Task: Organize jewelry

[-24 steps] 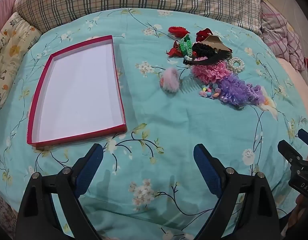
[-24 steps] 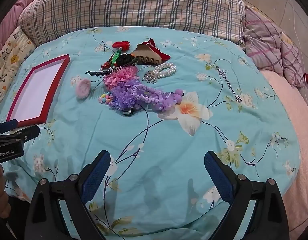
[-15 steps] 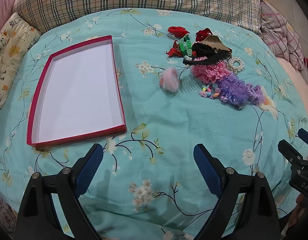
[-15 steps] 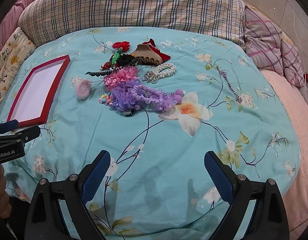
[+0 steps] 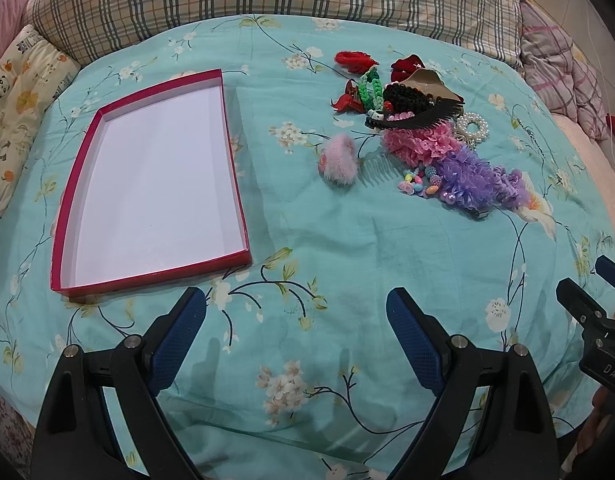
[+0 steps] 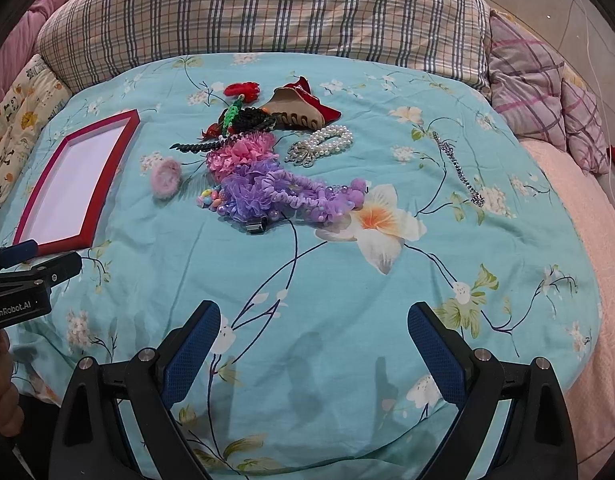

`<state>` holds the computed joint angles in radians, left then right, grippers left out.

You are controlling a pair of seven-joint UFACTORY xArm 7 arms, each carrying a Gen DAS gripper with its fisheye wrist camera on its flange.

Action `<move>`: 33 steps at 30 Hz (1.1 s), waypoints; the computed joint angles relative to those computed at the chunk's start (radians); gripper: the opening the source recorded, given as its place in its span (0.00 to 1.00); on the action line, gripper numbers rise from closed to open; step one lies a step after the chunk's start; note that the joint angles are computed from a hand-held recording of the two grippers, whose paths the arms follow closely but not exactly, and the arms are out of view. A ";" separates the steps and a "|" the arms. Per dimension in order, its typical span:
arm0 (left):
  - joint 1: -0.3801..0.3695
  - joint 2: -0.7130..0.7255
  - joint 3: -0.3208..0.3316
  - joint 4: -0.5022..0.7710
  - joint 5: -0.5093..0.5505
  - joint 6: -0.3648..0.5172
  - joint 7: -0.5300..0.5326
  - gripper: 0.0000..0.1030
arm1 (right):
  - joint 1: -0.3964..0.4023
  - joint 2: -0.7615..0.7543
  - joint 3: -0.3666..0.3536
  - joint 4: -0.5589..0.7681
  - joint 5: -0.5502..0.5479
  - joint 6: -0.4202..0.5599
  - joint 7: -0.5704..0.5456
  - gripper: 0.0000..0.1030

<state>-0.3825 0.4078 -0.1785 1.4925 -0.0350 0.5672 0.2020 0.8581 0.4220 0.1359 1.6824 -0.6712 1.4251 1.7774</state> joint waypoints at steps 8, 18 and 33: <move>0.000 0.006 -0.001 0.007 -0.003 0.004 0.001 0.90 | 0.003 -0.001 -0.004 -0.003 -0.013 -0.002 0.017 0.93; -0.003 0.068 -0.008 0.104 -0.023 0.050 0.020 0.90 | -0.031 -0.056 0.008 -0.086 -0.016 -0.082 0.063 0.93; -0.044 0.237 0.001 0.347 -0.024 0.123 0.013 0.90 | -0.130 -0.155 0.015 -0.290 -0.073 -0.309 0.172 0.62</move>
